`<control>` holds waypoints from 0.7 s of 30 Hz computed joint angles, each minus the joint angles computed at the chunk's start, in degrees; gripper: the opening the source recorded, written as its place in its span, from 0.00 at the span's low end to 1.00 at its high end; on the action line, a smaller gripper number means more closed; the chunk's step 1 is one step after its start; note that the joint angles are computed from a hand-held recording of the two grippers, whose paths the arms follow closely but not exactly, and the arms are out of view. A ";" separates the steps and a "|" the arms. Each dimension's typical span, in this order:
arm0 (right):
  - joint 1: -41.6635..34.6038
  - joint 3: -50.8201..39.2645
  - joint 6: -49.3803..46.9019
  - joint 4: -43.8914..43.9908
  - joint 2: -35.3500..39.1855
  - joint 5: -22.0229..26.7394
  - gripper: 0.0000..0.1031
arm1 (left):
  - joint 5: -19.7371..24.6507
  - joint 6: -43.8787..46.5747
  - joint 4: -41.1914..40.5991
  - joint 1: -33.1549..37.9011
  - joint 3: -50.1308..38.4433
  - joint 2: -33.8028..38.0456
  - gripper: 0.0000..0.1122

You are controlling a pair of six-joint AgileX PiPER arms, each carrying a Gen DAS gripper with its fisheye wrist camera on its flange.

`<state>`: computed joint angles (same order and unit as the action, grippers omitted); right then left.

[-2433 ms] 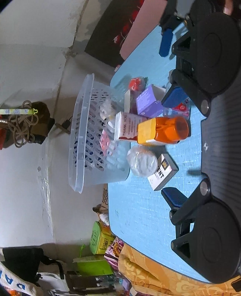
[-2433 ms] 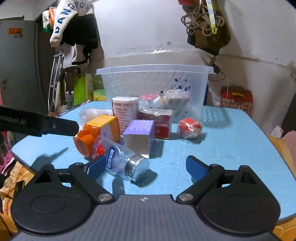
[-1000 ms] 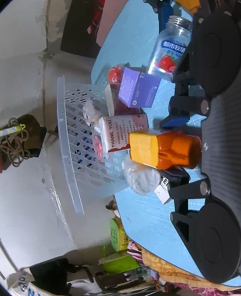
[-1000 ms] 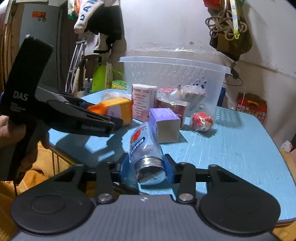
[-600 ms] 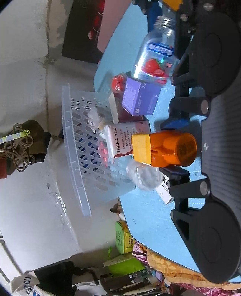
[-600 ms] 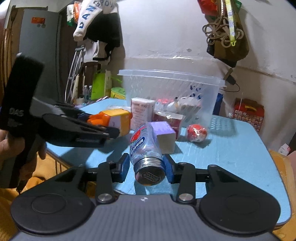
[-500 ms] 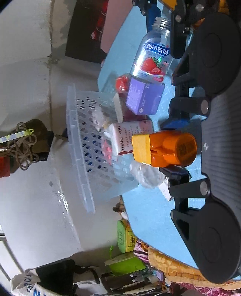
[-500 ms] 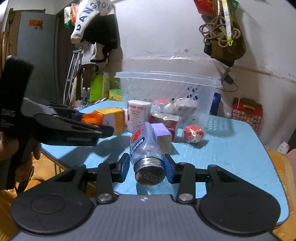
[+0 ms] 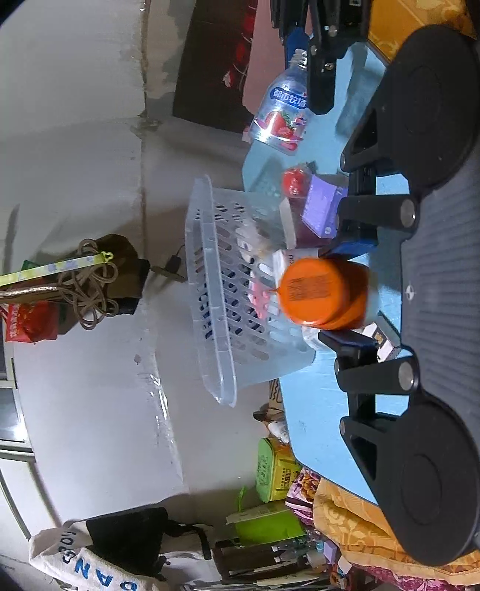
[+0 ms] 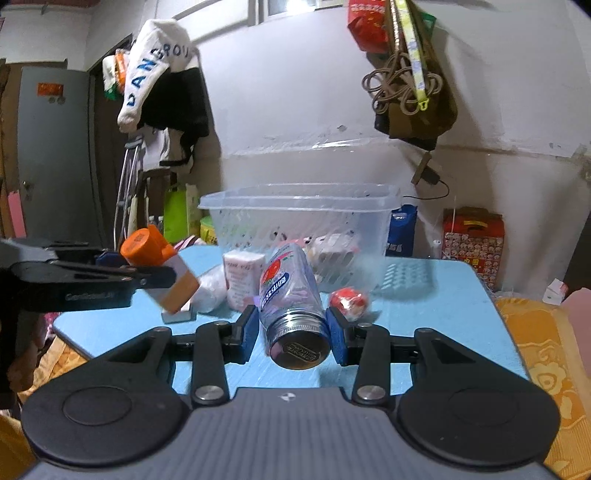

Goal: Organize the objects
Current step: 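Lift both bottles over the clear basket and open both tools to drop them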

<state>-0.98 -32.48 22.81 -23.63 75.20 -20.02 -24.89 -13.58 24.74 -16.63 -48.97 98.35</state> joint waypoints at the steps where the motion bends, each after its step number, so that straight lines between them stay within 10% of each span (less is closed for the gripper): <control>1: -0.56 -0.08 1.37 -1.28 -0.10 -0.31 0.42 | -0.31 -0.55 0.42 0.11 0.20 -0.30 0.39; 21: -1.87 -1.25 7.75 -7.24 -0.08 -0.12 0.42 | -1.66 -4.09 3.18 1.78 0.25 -0.29 0.39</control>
<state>-2.85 -33.73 30.56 -30.87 75.12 -20.14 -26.55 -17.68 27.93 -14.85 -48.72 98.05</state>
